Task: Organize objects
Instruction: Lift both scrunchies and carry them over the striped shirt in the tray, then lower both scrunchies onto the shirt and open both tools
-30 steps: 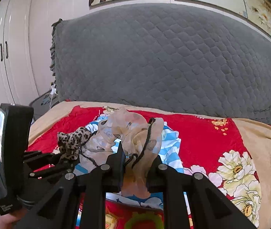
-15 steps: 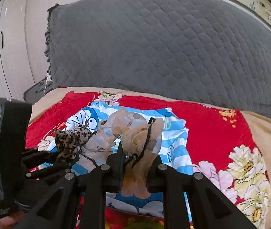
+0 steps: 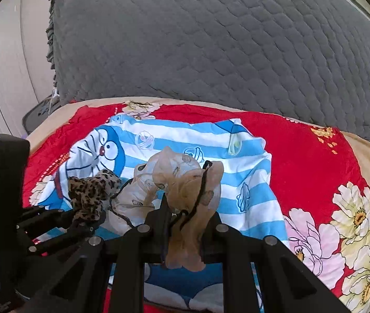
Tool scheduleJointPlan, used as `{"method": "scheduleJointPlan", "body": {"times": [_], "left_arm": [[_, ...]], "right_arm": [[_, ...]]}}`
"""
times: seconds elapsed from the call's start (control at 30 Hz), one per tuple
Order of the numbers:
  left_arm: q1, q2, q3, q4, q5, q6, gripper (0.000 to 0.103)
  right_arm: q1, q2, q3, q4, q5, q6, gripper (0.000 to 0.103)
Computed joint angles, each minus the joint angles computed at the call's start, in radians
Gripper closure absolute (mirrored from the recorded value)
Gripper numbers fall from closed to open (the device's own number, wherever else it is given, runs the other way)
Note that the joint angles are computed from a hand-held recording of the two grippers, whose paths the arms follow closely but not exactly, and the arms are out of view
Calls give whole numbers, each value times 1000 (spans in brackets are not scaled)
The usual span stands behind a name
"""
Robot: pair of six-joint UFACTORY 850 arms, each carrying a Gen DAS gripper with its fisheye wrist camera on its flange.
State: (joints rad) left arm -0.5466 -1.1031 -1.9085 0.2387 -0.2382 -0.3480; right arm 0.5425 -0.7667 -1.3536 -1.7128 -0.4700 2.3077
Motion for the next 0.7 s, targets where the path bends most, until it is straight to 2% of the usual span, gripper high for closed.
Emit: {"method": "scheduleJointPlan", "body": {"times": [0.33,0.7], "left_arm": [[9,-96,-141,-19,-106,22,90],[13,-154,-238,5,-130,29,89]], "right_arm": [[-24,-68,-94,132,40,-157,86],[-42,-139,-196,316,45,-357,86]]}}
